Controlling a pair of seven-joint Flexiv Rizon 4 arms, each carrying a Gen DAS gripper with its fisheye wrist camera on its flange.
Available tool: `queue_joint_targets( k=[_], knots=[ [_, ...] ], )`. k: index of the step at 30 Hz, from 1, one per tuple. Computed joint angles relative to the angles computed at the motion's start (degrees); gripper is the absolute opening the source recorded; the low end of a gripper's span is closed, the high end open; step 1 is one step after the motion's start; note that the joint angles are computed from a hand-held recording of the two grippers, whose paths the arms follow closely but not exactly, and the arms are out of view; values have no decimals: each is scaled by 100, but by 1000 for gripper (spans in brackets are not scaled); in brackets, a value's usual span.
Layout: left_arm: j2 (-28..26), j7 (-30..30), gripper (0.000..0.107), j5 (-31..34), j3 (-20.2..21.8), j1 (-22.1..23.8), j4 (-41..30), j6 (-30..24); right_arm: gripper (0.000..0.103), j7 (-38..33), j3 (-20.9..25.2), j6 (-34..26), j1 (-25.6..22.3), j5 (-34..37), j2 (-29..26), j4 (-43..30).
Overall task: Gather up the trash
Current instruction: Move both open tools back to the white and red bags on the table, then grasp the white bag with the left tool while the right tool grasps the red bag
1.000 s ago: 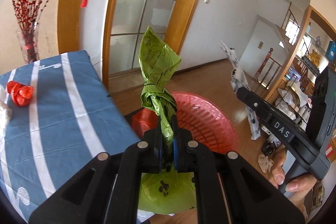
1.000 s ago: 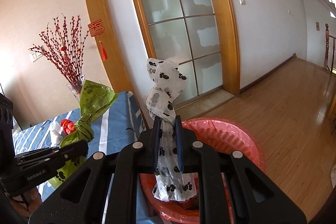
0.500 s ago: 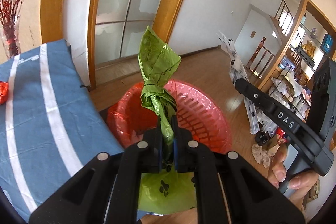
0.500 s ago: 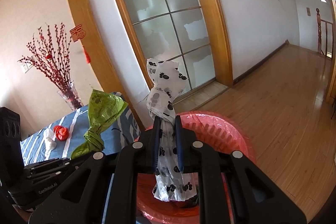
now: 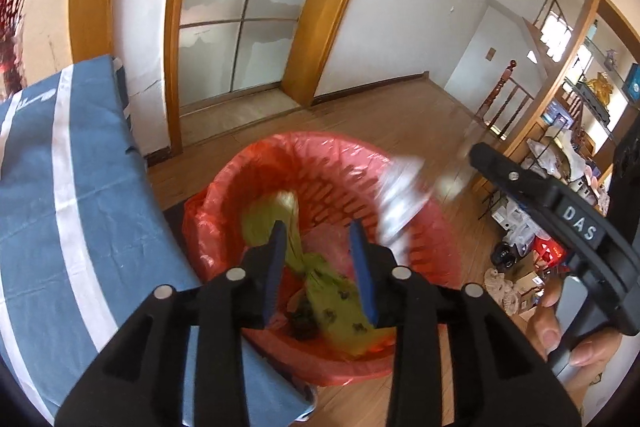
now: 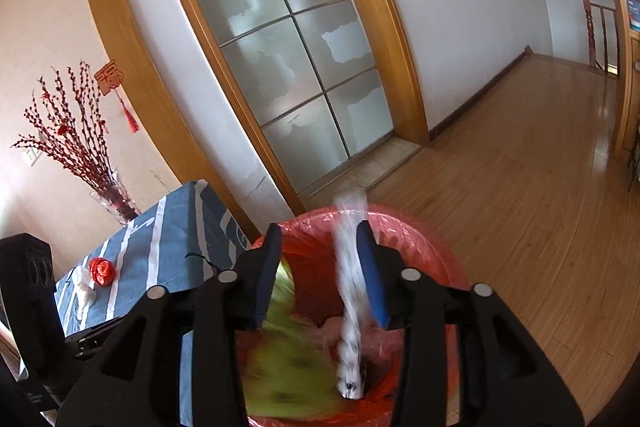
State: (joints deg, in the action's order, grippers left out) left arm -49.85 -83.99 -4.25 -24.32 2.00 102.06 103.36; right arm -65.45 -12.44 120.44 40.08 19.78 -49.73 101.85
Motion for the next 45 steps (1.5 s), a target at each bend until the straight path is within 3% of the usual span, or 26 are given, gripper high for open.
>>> queue_joint_targets(
  k=[7, 11, 16, 19, 23, 25, 29, 32, 36, 43, 44, 45],
  knots=[
    [279, -239, 53, -287, 1137, -693, 266, 383, 51, -113, -537, -156, 514, 352, -82, -11],
    [435, -321, 57, -553, 1809, -1114, 476, 521, 58, -244, -1030, -282, 1011, 563, -178, -51],
    [612, -373, 63, -1014, 2574, -1503, 826, 702, 76, -361, -1287, -231, 1351, 651, -274, -127],
    [690, -371, 68, -1395, 3010, -1634, 1042, 842, 81, -422, -1293, -266, 1447, 648, -304, -241],
    [735, -200, 73, -2191, 3826, -1925, 1282, 922, 87, -513, -1659, -471, 1833, 658, -444, -368],
    [759, -100, 74, -2521, 4042, -1899, 1389, 979, 91, -504, -1785, -498, 1981, 629, -557, -506],
    [476, 152, 74, -3618, 4724, -2055, 1270, 777, 91, -313, -2056, -717, 2236, 628, -811, -839],
    [410, 163, 74, -3800, 4639, -1655, 1073, 419, 91, -43, -2290, -943, 2407, 507, -1019, -1096],
    [375, -83, 74, -3381, 4108, -766, 750, 108, 91, 206, -2390, -1175, 2470, 73, -1198, -1353],
    [-31, -422, 73, -3011, 4358, -647, 20, -685, 91, 538, -2297, -1427, 2352, -833, -1382, -1777],
    [-47, -448, 71, -2927, 4312, -575, -25, -706, 91, 566, -2262, -1443, 2326, -952, -1394, -1838],
    [-33, -450, 57, -2821, 4162, -438, -22, -660, 91, 594, -2237, -1464, 2309, -1053, -1413, -1903]
  ],
)
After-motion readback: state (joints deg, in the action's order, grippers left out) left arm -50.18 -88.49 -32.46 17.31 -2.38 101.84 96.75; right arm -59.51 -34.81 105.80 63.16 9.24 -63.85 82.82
